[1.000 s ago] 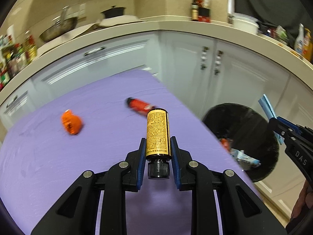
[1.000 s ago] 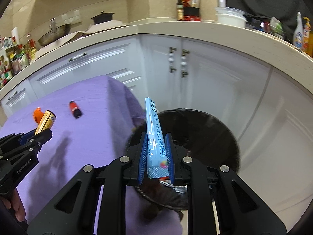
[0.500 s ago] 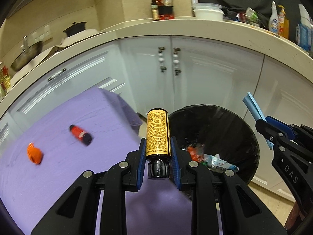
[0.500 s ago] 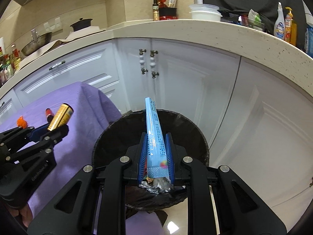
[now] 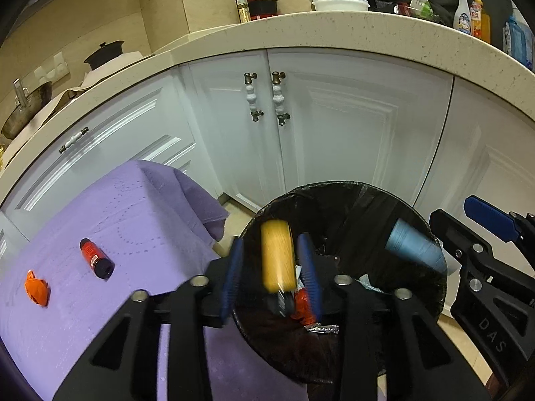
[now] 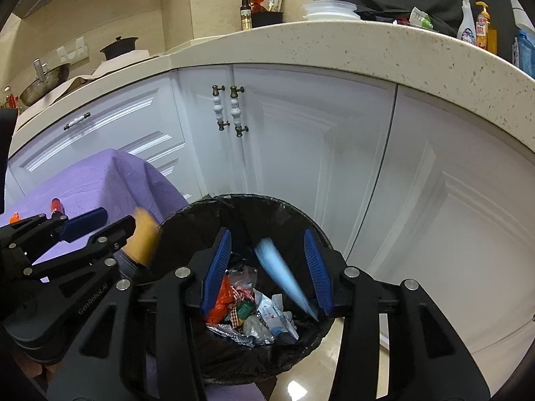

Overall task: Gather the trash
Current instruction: 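Carry the yellow bottle and blue tube over the bin and open both tools, then move both tools back over the table and grasp the red bottle with the right tool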

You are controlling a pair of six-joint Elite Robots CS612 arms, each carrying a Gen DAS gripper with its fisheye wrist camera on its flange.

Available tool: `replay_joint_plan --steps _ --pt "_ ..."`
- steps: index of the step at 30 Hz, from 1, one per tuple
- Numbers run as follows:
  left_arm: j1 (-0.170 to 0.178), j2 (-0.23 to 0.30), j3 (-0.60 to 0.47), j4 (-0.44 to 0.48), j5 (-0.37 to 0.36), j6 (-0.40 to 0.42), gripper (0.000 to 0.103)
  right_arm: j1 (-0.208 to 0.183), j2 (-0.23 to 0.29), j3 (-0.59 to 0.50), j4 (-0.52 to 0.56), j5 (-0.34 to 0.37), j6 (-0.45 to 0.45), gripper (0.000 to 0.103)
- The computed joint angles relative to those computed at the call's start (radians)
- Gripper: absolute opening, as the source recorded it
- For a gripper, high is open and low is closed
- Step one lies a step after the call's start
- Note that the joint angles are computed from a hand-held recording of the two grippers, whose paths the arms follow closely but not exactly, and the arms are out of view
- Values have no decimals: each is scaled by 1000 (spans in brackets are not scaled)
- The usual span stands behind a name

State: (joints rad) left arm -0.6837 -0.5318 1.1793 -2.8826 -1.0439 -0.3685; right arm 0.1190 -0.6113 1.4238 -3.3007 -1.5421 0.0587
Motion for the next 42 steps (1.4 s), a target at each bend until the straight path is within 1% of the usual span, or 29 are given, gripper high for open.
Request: replay_joint_plan --steps 1,5,9,11,16,19,22,28,34,42 --pt "0 0 1 -1 1 -2 43 0 0 0 -1 0 2 44" --pt "-1 -5 10 -1 7 -5 49 3 -1 5 -5 -4 -1 44" --pt "1 -18 33 -11 11 -21 52 4 -4 11 -10 -3 1 44" --pt "2 -26 47 -19 14 -29 55 6 -7 14 -11 -1 1 44" --pt "7 -54 97 -40 38 -53 58 16 -13 19 -20 18 -6 44" --pt "16 -80 143 -44 41 -97 59 24 -15 16 -19 45 -14 44" --pt "25 -107 192 -54 69 -134 60 35 -15 8 -16 74 -27 44" --pt "48 -164 294 -49 129 -241 62 70 -4 -33 9 135 -68 44" --pt "76 -200 356 -8 169 -343 62 110 23 -102 71 201 -118 44" --pt "113 -236 420 57 197 -475 64 153 73 -214 187 249 -186 44"
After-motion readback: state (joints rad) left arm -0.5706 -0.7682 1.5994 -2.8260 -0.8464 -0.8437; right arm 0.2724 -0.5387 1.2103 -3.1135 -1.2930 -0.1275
